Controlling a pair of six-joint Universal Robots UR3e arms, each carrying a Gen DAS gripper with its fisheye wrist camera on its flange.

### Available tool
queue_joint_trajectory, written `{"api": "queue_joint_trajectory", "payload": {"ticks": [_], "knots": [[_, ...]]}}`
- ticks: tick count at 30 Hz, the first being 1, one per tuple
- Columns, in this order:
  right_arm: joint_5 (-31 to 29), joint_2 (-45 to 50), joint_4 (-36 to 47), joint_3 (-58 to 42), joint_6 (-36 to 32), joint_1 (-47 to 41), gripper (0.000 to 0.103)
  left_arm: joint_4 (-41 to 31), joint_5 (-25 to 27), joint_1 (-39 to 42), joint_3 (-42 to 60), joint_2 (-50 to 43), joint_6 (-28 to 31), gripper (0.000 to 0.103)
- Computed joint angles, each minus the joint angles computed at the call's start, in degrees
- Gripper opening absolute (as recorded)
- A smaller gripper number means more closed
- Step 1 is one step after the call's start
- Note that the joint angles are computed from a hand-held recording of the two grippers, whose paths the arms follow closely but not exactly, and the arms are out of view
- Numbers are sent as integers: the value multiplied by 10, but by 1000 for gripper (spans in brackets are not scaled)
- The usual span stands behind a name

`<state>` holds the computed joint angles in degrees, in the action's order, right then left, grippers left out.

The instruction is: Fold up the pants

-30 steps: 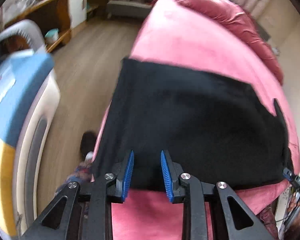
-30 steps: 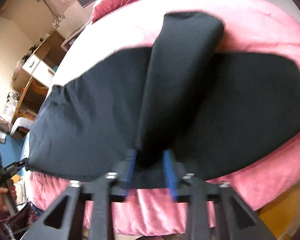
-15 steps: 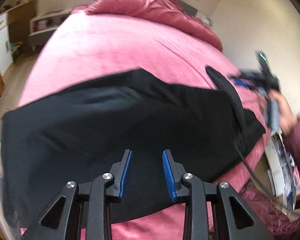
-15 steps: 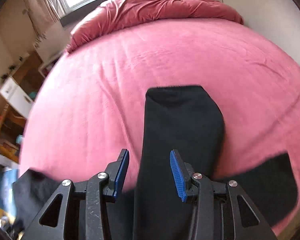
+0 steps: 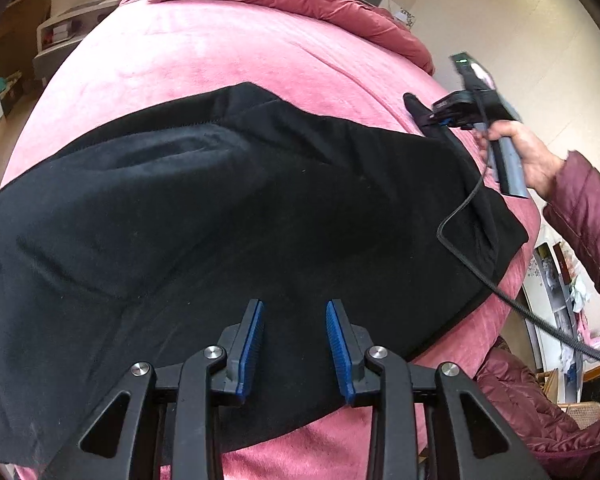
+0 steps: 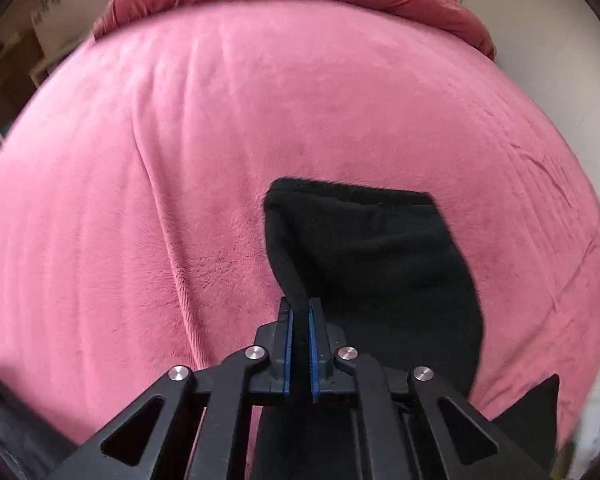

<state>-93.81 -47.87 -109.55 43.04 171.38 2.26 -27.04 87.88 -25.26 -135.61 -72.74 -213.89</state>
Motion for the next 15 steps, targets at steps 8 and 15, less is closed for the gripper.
{"api": "queue_joint_trajectory", "payload": {"ticks": [8,15], "knots": [[249,-324,-87,320,3,-207,6,3,9,-26,26,-21,12,33],[429,-500,23,471,-79,-481,6,-15,31,-72,83,-58,8,33]]}}
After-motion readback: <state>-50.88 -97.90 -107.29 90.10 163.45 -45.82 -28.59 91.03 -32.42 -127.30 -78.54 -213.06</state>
